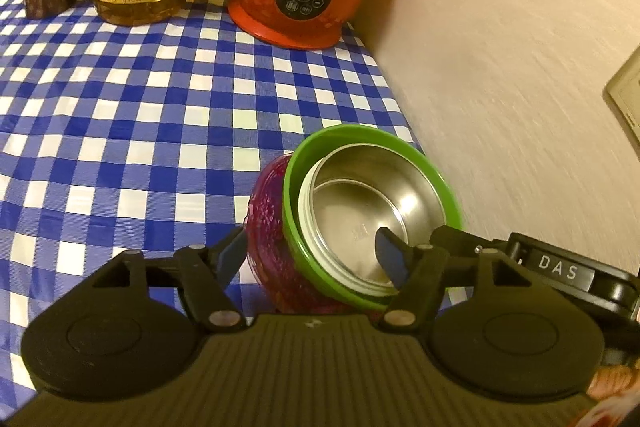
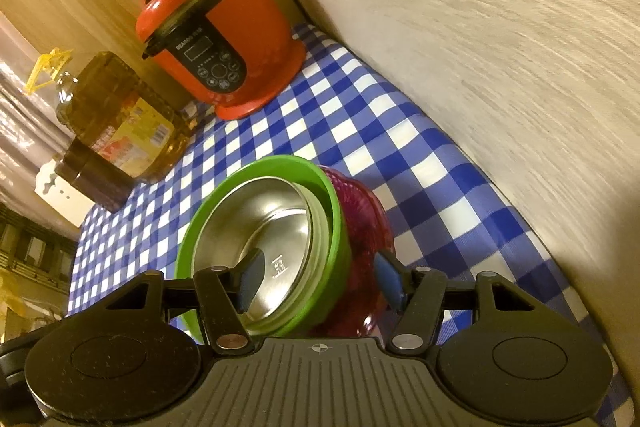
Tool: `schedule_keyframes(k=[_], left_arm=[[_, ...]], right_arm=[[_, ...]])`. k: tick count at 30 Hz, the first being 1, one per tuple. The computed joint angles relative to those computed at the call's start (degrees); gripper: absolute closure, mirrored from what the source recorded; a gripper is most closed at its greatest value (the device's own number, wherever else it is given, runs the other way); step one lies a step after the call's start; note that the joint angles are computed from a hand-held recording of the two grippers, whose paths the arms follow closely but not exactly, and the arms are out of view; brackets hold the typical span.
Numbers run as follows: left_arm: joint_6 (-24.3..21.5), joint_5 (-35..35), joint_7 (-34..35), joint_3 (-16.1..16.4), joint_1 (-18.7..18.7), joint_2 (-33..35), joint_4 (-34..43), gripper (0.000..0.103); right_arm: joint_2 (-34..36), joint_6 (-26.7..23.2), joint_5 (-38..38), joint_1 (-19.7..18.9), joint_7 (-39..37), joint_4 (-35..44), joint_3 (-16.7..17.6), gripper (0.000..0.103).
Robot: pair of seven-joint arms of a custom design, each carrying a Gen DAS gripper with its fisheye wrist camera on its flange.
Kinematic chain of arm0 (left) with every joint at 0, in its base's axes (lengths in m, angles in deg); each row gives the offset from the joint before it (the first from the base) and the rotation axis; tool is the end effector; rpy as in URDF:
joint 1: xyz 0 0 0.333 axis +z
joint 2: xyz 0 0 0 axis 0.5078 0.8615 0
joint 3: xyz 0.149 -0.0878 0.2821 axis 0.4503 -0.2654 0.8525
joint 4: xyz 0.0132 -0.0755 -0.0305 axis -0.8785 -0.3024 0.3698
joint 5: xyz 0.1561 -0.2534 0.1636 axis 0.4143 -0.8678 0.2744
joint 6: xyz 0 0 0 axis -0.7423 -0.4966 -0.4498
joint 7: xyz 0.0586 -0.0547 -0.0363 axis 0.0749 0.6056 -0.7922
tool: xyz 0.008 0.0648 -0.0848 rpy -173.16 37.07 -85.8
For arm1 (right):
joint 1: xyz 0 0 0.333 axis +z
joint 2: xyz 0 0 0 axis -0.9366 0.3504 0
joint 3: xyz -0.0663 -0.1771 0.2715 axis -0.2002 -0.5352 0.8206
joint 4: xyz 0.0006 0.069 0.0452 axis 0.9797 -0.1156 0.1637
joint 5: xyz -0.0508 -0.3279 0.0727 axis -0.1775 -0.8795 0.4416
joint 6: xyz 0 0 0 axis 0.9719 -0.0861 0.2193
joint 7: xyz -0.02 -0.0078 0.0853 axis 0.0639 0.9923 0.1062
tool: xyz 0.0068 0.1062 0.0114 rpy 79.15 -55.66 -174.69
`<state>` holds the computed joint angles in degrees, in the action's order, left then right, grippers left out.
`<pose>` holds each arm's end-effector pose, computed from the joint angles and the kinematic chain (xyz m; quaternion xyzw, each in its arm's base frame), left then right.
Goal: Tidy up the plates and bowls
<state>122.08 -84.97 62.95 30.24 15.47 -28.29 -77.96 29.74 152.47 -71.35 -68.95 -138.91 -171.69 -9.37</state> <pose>0.4795 -0.2328 0.4647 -0.6060 0.7209 -0.3334 0.0423 0.4158 0.1496 0.4384 -0.4464 0.8075 -0.0964 0.3734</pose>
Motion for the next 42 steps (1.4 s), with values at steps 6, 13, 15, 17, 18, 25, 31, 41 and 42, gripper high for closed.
schedule_keyframes(k=[6, 13, 15, 17, 18, 25, 31, 41, 42], left_arm=[[3.64, 2.11, -1.30, 0.16, -0.63, -2.72, -3.26, 0.032], [5.55, 8.49, -6.97, 0.61, -0.67, -5.88, -6.67, 0.029], [5.64, 8.92, -7.44, 0.86, -0.78, -6.81, -7.62, 0.027], [5.72, 8.84, -7.47, 1.08, -0.98, -7.88, -8.67, 0.024], [5.89, 8.66, -7.38, 1.20, -1.13, -8.35, -9.18, 0.023], [6.08, 4.97, -4.74, 2.00, -2.50, -12.13, -12.30, 0.016], [6.29, 10.59, -8.68, 0.87, -1.06, -15.67, -15.35, 0.011], [5.36, 14.42, -12.60, 0.71, -0.15, -22.54, -20.52, 0.011], [5.03, 15.20, -13.15, 0.28, 0.41, -23.33, -20.96, 0.011]], right_arm=[[-3.08, -0.03, 1.21, -1.19, -0.39, -2.36, 1.48, 0.042], [-7.93, -1.05, 8.19, -2.64, -6.67, -6.42, 3.89, 0.042], [-9.14, -2.14, 10.71, -1.70, -9.47, -7.27, 3.82, 0.042], [-10.24, -2.95, 12.11, -1.91, -11.53, -7.86, 4.76, 0.042], [-10.83, -3.42, 12.87, -1.85, -12.66, -8.17, 5.16, 0.042], [-14.14, -6.17, 19.51, -0.59, -19.38, -10.21, 7.52, 0.042], [-17.04, -8.58, 25.33, 1.44, -23.86, -12.01, 9.12, 0.042], [-23.19, -13.44, 30.58, 4.33, -27.21, -14.27, 11.07, 0.042], [-23.78, -13.91, 30.76, 4.54, -27.39, -14.43, 11.33, 0.042]])
